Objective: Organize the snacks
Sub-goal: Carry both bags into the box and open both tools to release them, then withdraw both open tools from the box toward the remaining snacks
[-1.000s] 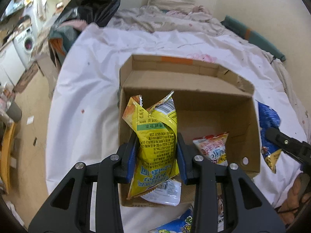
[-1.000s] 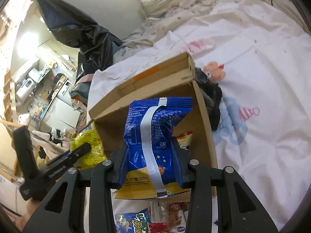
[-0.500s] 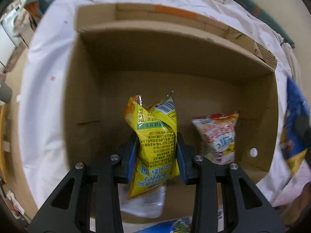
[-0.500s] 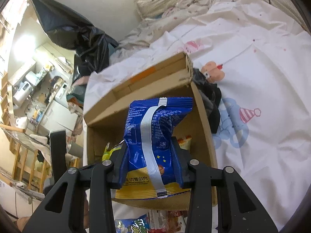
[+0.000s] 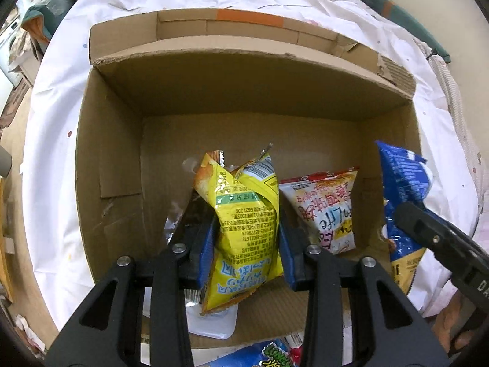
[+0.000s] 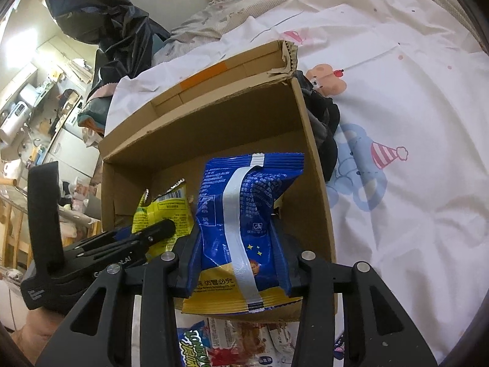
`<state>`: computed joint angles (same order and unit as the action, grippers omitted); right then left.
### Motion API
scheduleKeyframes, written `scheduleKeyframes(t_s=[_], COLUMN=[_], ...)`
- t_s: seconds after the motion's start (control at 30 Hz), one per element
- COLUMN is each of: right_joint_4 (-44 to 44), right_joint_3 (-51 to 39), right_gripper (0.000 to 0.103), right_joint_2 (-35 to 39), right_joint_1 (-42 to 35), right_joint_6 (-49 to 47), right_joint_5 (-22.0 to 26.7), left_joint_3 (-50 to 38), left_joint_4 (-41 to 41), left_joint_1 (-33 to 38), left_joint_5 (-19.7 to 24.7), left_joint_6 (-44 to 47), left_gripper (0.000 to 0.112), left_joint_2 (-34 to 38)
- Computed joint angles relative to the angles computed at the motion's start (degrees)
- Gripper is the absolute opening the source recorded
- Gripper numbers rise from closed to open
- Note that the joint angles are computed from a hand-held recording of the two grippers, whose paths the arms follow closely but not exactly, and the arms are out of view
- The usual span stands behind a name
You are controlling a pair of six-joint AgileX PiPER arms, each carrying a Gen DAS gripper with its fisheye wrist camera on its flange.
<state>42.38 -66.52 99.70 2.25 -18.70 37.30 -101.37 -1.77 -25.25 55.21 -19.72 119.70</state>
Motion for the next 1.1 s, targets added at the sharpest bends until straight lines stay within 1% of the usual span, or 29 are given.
scheduleKeyframes(t_s=[0.03, 0.07, 0.1, 0.17, 0.2, 0.27, 0.37, 0.47, 0.6, 0.67, 0.73, 0.8, 0.83, 0.87, 0.97, 1.03, 1.1], right_joint_4=[0.1, 0.0, 0.1, 0.5, 1.6, 4.4, 5.6, 6.5, 6.2, 6.2, 6.2, 6.2, 6.2, 6.1, 5.9, 5.8, 5.8], right_joint_3=[0.0, 0.0, 0.1, 0.3, 0.7, 1.8, 2.4, 2.5, 2.3, 2.3, 2.4, 2.4, 2.4, 2.3, 2.0, 1.9, 1.7], right_gripper=[0.044, 0.045, 0.045, 0.051, 0.061, 0.075, 0.075, 0.075, 0.075, 0.075, 0.075, 0.075, 0.075, 0.075, 0.075, 0.075, 0.075], right_joint_2=[-0.1, -0.2, -0.4, -0.8, -1.2, -2.4, -3.7, -3.8, -3.4, -3.4, -3.4, -3.4, -3.3, -3.2, -3.1, -3.1, -3.2], right_joint_1=[-0.1, -0.2, -0.2, -0.2, -0.4, -0.8, -0.9, -1.2, -1.2, -1.1, -1.0, -1.1, -1.0, -1.0, -1.0, -0.9, -1.1], right_joint_6=[0.2, 0.3, 0.3, 0.3, -0.5, -2.8, -4.7, -5.0, -4.2, -4.2, -4.3, -4.3, -4.2, -4.1, -3.9, -3.9, -3.9], right_joint_5=[0.1, -0.1, -0.2, -0.6, -1.0, -1.8, -2.3, -2.1, -1.6, -1.7, -1.8, -1.7, -1.7, -1.5, -1.3, -1.5, -1.7], left_joint_3=[0.3, 0.6, 1.2, 0.6, 0.7, 1.5, 2.2, 2.1, 0.7, 1.2, 1.9, 1.2, 0.6, -0.5, -0.2, -0.7, 0.7], left_joint_4=[-0.4, -0.7, -1.1, -1.0, -0.8, -1.2, -2.8, -6.5, -12.3, -13.3, -12.6, -10.0, -10.1, -11.7, -16.8, -15.0, -12.3], left_joint_1=[0.1, 0.2, 0.4, 1.0, 1.1, 2.1, 4.3, 6.6, 8.0, 7.6, 7.1, 5.8, 5.6, 5.6, 6.2, 5.8, 5.4], left_joint_5=[-0.4, -0.8, -1.6, -1.1, -1.1, -1.0, 0.6, 4.2, 9.7, 10.9, 10.6, 10.5, 10.5, 10.6, 8.6, 9.0, 7.2], left_joint_6=[0.6, 1.2, 1.8, 2.4, 2.3, 2.2, 1.7, 3.5, 6.0, 5.4, 4.7, 2.6, 2.2, 2.6, 6.1, 5.5, 4.7], left_gripper=[0.046, 0.062, 0.073, 0.080, 0.082, 0.084, 0.087, 0.088, 0.088, 0.088, 0.088, 0.088, 0.088, 0.088, 0.088, 0.088, 0.088], left_joint_2=[-0.3, -0.8, -1.5, -2.5, -3.0, -4.8, -6.6, -6.3, -2.9, -1.6, -1.0, 0.4, 1.0, 1.8, 1.2, 1.0, -0.7])
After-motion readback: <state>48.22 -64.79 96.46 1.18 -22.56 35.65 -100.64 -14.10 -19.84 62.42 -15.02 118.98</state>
